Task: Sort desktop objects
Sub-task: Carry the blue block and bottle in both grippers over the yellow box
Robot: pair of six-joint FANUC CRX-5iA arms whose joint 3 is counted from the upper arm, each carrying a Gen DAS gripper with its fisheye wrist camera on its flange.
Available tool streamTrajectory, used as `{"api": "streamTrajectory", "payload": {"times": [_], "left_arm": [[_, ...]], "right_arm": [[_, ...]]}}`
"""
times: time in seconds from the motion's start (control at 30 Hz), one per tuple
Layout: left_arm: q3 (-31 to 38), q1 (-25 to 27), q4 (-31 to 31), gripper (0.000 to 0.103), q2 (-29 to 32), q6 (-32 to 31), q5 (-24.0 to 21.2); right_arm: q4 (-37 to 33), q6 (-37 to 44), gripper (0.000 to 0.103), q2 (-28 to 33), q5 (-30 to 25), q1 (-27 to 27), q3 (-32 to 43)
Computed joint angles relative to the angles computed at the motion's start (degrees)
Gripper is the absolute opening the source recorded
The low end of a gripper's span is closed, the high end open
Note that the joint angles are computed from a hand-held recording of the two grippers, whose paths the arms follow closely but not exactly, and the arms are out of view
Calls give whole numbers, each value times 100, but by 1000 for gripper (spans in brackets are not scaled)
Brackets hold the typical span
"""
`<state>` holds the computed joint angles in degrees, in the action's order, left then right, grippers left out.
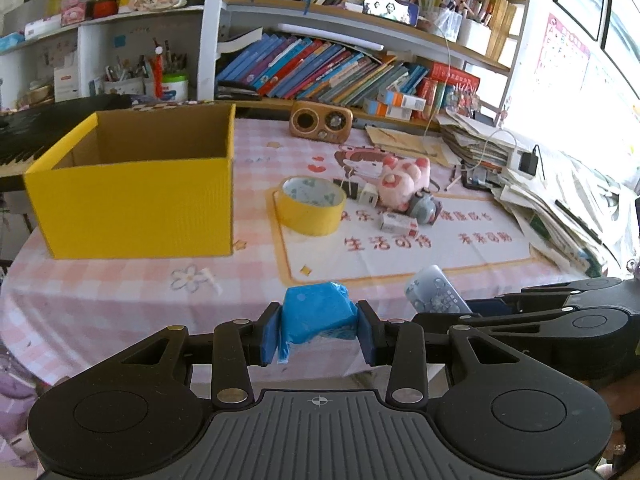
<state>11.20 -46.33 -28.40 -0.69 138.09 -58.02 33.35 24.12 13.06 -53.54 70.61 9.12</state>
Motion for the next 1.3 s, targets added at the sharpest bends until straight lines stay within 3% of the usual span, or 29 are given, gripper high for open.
{"api": "streamTrajectory", "payload": {"times": [0.4,1.3], "left_arm": [[-642,-67,-91,38,-668,146,-175],[-1045,-233,-757,37,-1302,1023,-764]], "right_arm": [[32,-326,30,247,-102,428,216],[-541,853,30,1000,-88,530,1367]]}}
